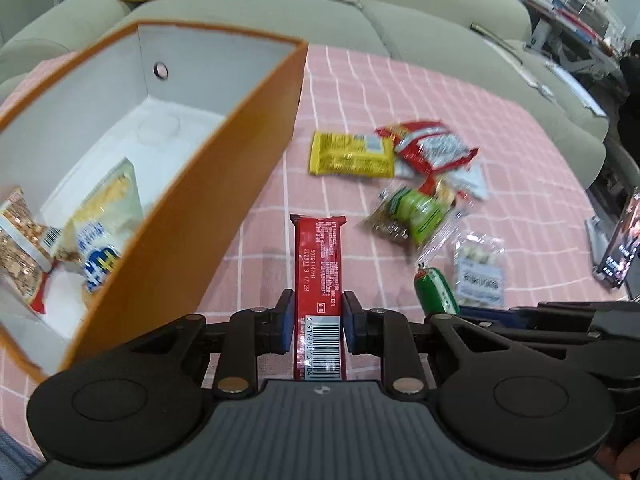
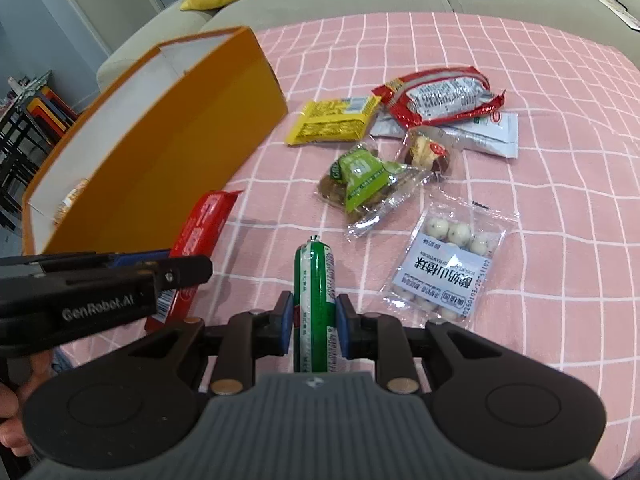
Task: Organize snacks
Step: 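Grasp the red chocolate bar with the left gripper while the right gripper grasps the green sausage stick, then carry both items into the shoebox and open both grippers to release them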
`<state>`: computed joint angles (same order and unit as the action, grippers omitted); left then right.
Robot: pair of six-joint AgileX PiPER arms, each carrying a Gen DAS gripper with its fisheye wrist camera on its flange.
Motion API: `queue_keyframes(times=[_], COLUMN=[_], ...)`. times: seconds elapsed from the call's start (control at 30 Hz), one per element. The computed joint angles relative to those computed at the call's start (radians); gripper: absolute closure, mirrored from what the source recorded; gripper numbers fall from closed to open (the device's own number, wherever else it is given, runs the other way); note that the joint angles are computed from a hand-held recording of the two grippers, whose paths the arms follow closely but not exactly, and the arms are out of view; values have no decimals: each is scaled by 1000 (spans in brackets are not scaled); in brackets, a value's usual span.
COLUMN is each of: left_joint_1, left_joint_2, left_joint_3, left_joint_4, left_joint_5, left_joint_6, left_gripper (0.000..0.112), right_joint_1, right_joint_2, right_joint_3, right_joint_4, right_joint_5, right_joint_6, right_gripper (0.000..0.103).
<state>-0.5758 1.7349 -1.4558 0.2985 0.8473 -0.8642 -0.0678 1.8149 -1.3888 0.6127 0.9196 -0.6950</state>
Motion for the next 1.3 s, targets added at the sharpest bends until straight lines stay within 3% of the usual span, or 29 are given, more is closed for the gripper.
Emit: queue_keyframes(times=[0.37,0.67,1.0,1.3], left_joint_1=[-37,19,227,424], left_joint_2=[-122,-204,-169,-40], left_joint_3=[-45,-82,-224,-332], left_joint_4=[92,134,2,-166], left_joint_5=[85,138,199,279], left_joint_6=[-56,-27,212,377], left_gripper=[86,86,86,86], right_joint_1=[-10,72,252,436], right_joint_2=[-114,-117,12,280], right_joint_3=[-8,-154,-439,-858], right_joint_4=[92,120,54,-193], right_joint_5=[52,98,114,207], right_joint_6=[-42,-34,-2,83], right_gripper=[84,84,84,85])
